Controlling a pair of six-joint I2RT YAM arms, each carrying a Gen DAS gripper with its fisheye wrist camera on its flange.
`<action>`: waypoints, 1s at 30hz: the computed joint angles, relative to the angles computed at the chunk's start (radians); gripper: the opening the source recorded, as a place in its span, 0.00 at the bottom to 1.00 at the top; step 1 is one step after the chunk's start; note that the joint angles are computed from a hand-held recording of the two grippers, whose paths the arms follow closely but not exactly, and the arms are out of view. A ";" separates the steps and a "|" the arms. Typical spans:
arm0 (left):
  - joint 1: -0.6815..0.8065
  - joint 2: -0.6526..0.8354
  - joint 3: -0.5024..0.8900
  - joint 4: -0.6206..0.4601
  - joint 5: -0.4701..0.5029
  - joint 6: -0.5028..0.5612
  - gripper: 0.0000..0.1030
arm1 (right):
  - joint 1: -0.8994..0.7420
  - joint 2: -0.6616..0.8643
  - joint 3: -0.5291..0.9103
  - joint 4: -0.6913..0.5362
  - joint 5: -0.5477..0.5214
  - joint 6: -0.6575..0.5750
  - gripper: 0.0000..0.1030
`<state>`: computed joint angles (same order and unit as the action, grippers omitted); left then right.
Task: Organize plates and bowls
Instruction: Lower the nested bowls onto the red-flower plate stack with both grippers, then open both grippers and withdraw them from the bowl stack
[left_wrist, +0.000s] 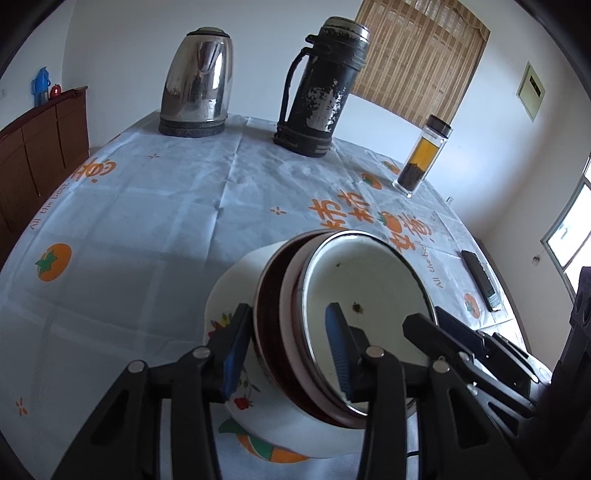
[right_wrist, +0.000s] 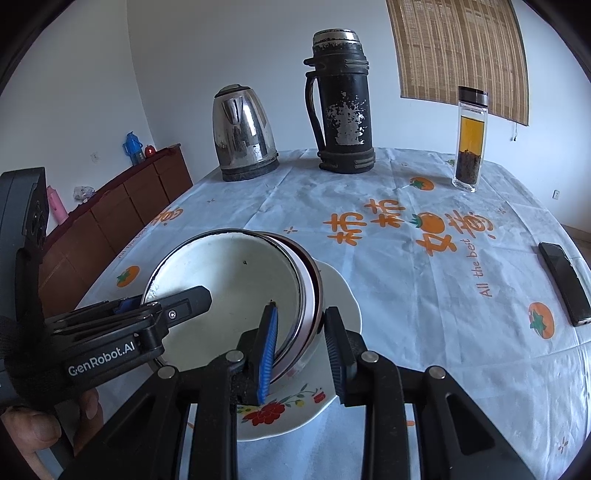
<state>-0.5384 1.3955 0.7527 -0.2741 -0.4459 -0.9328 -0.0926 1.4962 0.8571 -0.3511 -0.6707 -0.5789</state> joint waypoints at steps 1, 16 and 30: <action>0.000 0.001 0.000 -0.001 -0.001 0.000 0.39 | 0.000 0.001 -0.002 0.002 -0.001 -0.001 0.29; -0.002 -0.007 -0.005 0.010 0.000 0.002 0.46 | 0.008 -0.011 -0.029 0.027 0.004 -0.033 0.37; -0.055 -0.084 -0.029 0.015 -0.159 -0.003 0.62 | -0.039 -0.107 -0.120 0.127 -0.120 -0.073 0.52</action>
<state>-0.5938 1.3116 0.7241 -0.2586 -0.6045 -0.9353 -0.1320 1.3894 0.7368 -0.2241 -0.7909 -0.6518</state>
